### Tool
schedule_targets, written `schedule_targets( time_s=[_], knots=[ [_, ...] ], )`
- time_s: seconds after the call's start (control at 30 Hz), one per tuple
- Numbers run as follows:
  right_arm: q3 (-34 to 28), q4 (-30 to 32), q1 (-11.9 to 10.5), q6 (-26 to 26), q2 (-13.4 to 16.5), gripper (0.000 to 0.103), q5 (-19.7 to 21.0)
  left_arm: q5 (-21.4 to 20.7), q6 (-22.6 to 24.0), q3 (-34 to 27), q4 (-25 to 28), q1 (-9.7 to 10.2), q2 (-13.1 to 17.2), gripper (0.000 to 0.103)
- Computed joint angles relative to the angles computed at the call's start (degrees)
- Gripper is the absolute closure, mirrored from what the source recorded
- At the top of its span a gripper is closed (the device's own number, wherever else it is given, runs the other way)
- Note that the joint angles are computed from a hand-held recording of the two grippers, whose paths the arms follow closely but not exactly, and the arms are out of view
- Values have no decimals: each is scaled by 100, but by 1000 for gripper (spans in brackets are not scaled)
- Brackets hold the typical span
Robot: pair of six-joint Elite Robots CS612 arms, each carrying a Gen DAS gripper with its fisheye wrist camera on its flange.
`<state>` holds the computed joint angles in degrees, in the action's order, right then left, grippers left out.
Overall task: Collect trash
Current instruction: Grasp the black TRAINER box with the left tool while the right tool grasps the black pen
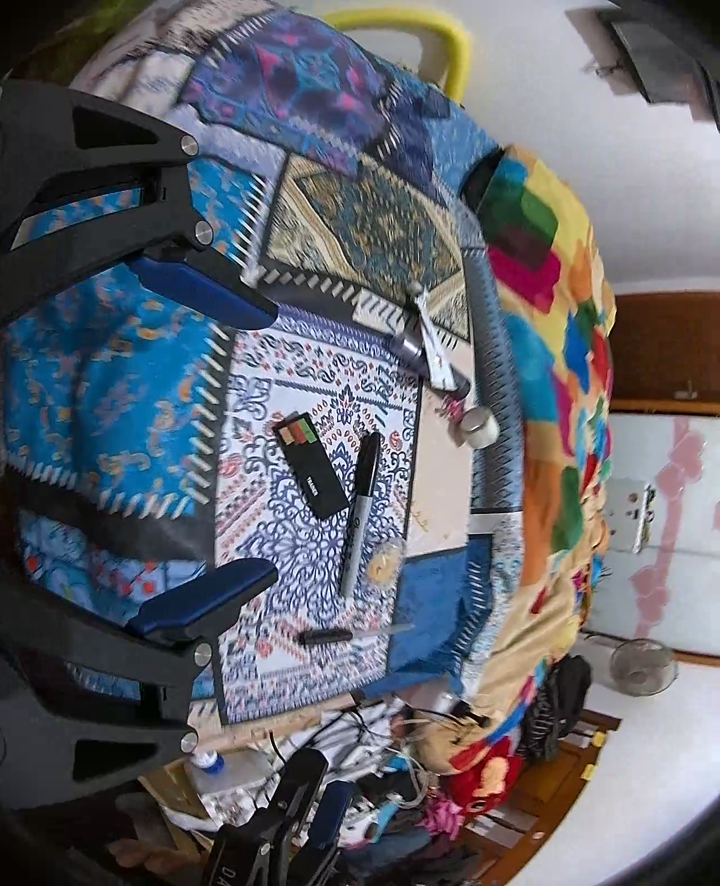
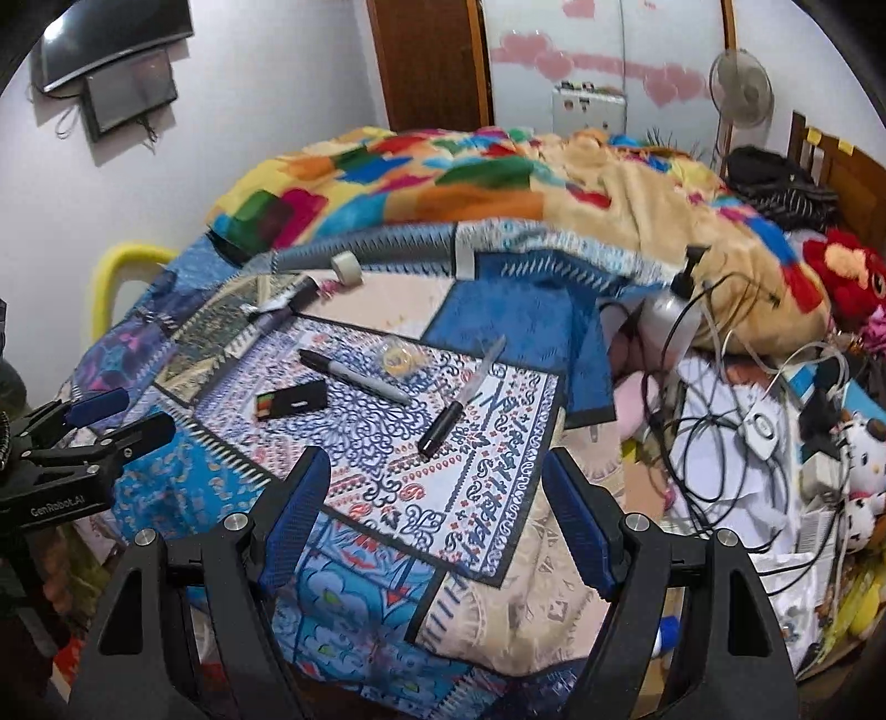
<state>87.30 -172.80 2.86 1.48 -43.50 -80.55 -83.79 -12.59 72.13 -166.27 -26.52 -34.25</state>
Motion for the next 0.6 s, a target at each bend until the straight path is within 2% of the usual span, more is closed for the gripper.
schedule_targets(
  time_s=[0.17,0.4,0.5,0.53,0.6],
  knots=[
    [-422,376,0,143,325,27,7,-186,320,-666,408,77,451,19],
    [-978,758,51,260,740,28,-36,-513,450,-1362,658,154,902,19],
    [-1135,790,91,177,866,38,-164,-698,554,-1479,658,162,994,22],
    [-1167,805,107,131,893,40,-227,-744,582,-1526,731,162,1022,27],
    [-1208,803,141,37,936,52,-370,-872,597,-1575,861,169,1049,37]
  ],
)
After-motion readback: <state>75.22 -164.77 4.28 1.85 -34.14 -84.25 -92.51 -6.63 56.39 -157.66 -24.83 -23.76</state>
